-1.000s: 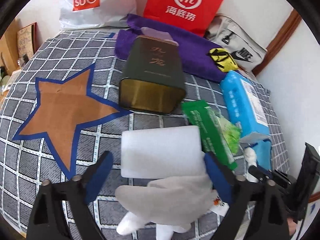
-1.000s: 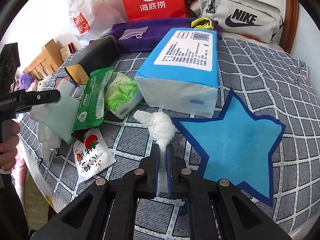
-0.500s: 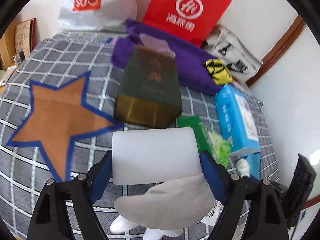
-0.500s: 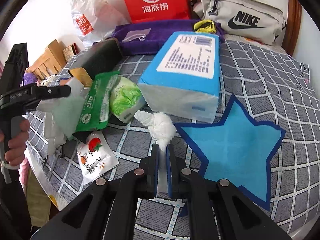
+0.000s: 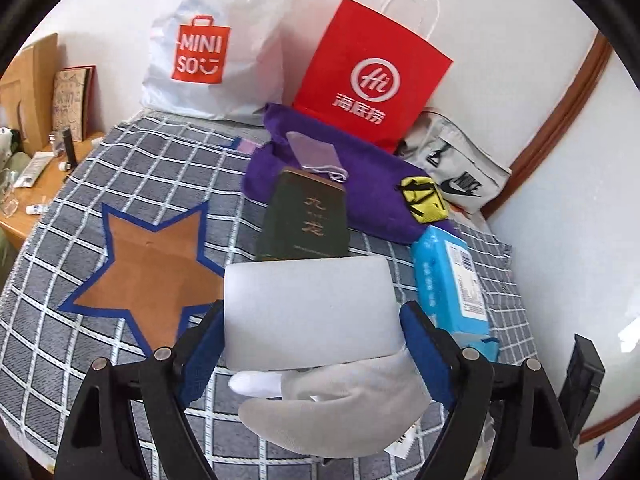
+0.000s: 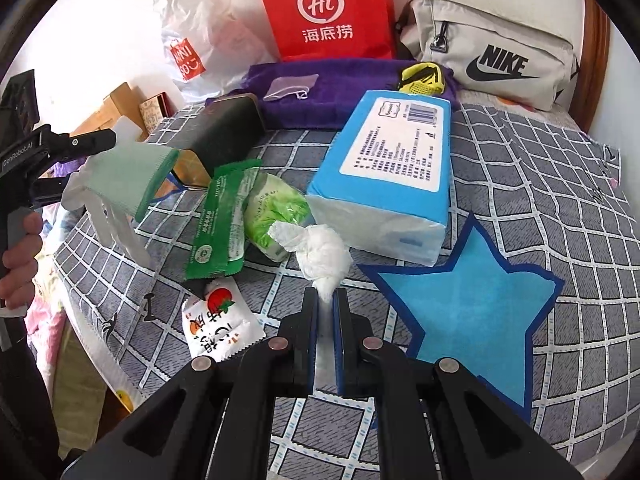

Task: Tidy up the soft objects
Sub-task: 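Close the left tool on the white foam block while the right tool holds the tissue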

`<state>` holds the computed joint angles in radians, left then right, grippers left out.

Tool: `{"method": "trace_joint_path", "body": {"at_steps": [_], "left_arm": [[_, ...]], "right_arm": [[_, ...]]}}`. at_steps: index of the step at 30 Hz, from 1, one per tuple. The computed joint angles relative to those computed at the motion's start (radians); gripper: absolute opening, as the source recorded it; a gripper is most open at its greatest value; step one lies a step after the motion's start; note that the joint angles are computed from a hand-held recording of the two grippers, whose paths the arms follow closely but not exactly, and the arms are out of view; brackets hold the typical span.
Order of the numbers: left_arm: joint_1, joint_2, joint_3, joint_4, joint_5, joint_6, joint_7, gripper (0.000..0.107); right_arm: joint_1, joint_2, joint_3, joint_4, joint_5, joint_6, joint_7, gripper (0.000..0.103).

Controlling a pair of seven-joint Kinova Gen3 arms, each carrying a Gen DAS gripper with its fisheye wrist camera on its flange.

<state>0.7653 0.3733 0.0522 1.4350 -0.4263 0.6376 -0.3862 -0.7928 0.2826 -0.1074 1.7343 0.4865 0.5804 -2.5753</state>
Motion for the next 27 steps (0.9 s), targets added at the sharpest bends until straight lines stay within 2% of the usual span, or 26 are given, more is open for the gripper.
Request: {"method": "trace_joint_path", "body": {"at_steps": [3,4,7,9,14,18,27], "left_arm": [[0.046,0.039,-0.05,-0.046,0.033,0.082,-0.043,0.085],[0.045,0.056,-0.045,-0.067,0.043,0.123,-0.054,0.085],[-0.022,0.096,0.042,-0.106,0.082,0.202,-0.094,0.085],[-0.014,0.123,0.031,-0.134,0.099,0.25,-0.096,0.085],[-0.009,0.151,0.012,-0.165,0.102,0.281,-0.085,0.086],[-0.013,0.224,0.001,-0.273,0.131,0.393,-0.111,0.086],[0.009,0.286,-0.013,-0.36,0.111,0.488,-0.171,0.088]], "right_arm": [[-0.002,-0.005,0.0,0.01,0.002,-0.004,-0.005,0.008],[-0.004,-0.006,0.0,0.012,0.003,-0.002,-0.01,0.008],[-0.009,-0.008,-0.001,0.018,0.008,0.0,-0.022,0.008],[-0.009,-0.008,-0.003,0.021,0.011,0.001,-0.025,0.008],[-0.002,-0.011,-0.003,0.022,0.013,-0.002,-0.032,0.008],[-0.001,-0.011,-0.006,0.012,0.019,0.008,-0.027,0.008],[0.01,0.008,-0.009,-0.012,-0.001,0.027,0.001,0.008]]}}
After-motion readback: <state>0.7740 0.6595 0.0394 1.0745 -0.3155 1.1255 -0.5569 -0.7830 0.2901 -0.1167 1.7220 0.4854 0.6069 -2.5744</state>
